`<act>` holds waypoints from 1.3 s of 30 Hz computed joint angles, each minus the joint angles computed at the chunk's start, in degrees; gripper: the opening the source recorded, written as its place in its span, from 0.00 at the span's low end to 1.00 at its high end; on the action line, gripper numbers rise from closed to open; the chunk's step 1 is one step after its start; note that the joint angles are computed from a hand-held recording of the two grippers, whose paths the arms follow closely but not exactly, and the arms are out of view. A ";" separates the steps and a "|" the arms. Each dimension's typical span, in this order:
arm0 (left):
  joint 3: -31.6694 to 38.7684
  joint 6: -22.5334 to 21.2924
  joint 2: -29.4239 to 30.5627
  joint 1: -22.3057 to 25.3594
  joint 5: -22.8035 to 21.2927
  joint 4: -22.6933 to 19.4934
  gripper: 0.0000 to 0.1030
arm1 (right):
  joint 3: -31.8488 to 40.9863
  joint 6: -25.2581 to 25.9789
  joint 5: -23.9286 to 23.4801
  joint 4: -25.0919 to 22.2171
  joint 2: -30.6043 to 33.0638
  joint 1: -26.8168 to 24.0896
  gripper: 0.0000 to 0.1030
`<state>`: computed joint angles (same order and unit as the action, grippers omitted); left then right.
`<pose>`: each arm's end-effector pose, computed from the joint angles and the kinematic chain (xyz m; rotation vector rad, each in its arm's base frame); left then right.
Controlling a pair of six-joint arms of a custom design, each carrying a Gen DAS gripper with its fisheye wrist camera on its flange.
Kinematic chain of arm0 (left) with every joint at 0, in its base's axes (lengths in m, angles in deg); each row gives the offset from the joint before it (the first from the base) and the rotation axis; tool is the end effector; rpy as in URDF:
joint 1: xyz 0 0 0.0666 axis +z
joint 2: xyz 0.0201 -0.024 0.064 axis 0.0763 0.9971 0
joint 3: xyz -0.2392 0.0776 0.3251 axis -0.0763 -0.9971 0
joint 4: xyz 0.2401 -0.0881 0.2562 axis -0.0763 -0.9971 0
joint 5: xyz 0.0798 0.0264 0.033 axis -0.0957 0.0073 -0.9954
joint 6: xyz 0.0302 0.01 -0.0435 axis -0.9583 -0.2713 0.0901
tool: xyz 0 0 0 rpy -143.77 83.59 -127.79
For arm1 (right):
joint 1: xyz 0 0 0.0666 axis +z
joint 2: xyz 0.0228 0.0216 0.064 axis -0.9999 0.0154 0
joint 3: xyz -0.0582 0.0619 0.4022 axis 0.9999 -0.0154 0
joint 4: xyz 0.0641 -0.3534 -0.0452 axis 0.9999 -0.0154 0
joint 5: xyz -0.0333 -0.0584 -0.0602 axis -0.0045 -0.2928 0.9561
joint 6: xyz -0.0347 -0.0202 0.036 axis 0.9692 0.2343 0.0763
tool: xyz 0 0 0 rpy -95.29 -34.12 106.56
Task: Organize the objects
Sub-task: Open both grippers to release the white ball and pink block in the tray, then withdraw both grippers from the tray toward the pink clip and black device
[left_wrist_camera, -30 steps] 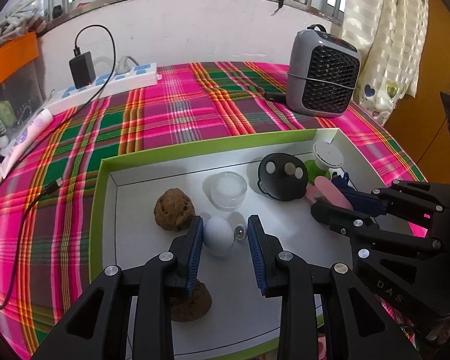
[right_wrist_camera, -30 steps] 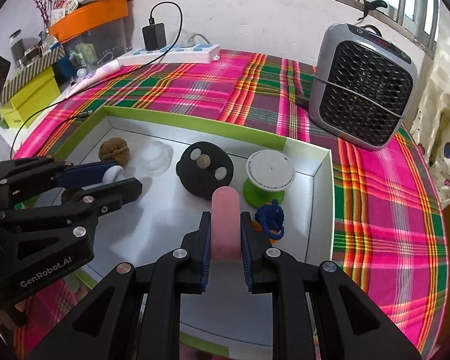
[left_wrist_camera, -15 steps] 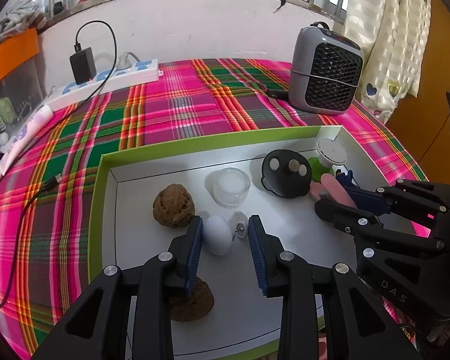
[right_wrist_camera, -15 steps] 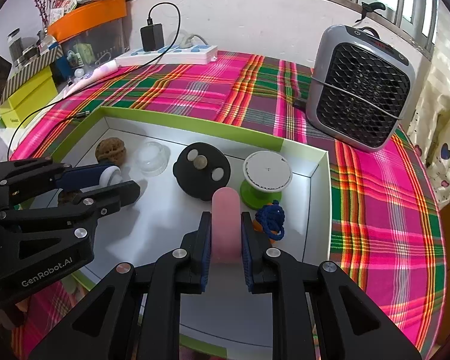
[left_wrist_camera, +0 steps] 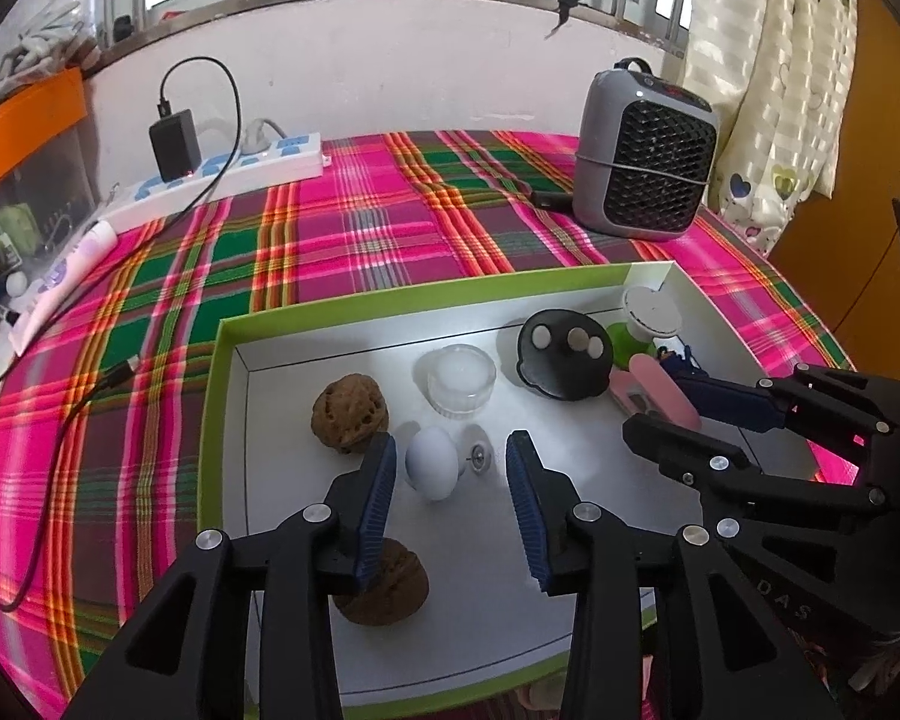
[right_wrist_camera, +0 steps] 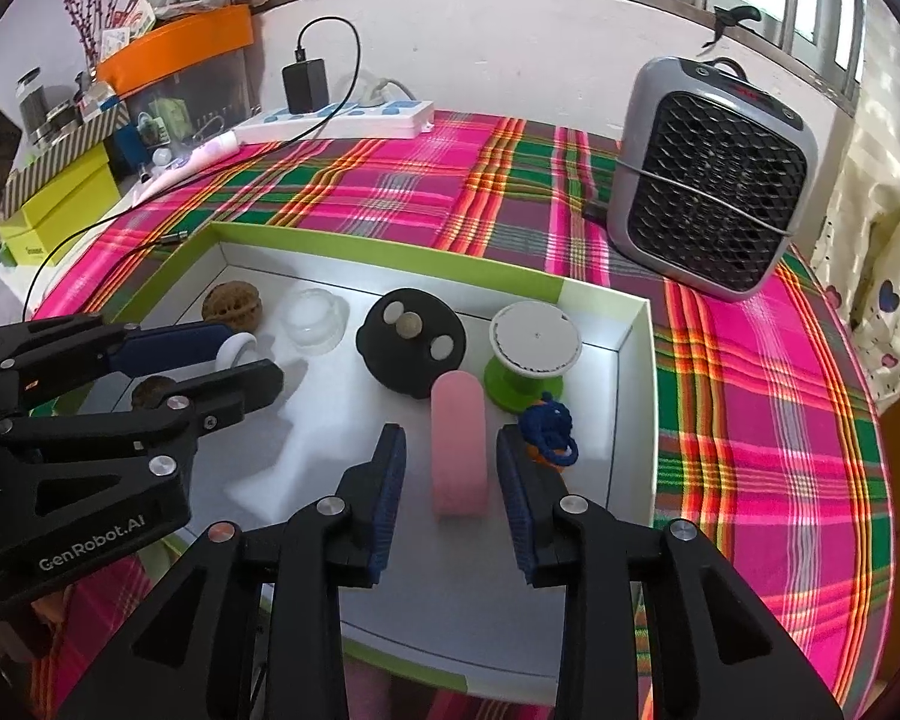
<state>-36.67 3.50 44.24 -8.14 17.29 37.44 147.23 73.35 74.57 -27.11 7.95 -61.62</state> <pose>0.4271 -0.0934 0.2487 0.0480 2.4268 -0.1126 0.4469 0.2323 0.2399 -0.6124 2.3917 0.2075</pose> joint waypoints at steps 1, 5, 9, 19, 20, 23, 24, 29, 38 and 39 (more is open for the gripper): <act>-0.15 0.15 -0.26 0.10 0.10 0.09 0.36 | -0.26 -0.16 0.13 0.22 -0.25 0.02 0.32; -1.11 0.47 -1.45 0.10 -0.59 0.62 0.36 | -1.36 -0.87 0.27 1.22 -1.49 0.04 0.32; -2.13 0.83 -2.68 -0.06 -0.74 0.91 0.36 | -2.43 -1.55 0.30 1.86 -2.70 0.16 0.32; -5.07 1.10 -6.65 -1.22 -4.18 1.66 0.36 | -5.64 -3.33 0.24 3.70 -5.98 0.79 0.32; -5.35 1.17 -7.09 -1.34 -4.55 1.59 0.36 | -6.17 -3.59 0.23 4.01 -6.41 0.83 0.32; -6.34 1.66 -8.34 -1.45 -4.46 1.74 0.37 | -7.27 -4.15 0.29 4.22 -7.30 0.93 0.32; -6.67 1.52 -8.73 -1.62 -4.84 1.89 0.37 | -7.68 -4.33 0.16 4.36 -7.65 0.97 0.32; -8.91 2.59 -11.56 -1.24 -4.33 2.38 0.37 | -10.28 -5.28 -0.48 5.25 -9.91 1.22 0.32; -11.92 5.00 -15.11 -0.56 -3.81 2.20 0.37 | -13.48 -6.35 0.48 6.67 -12.91 3.19 0.32; -12.12 5.15 -15.39 -0.57 -3.74 2.20 0.37 | -14.04 -6.45 1.14 7.43 -13.45 3.48 0.32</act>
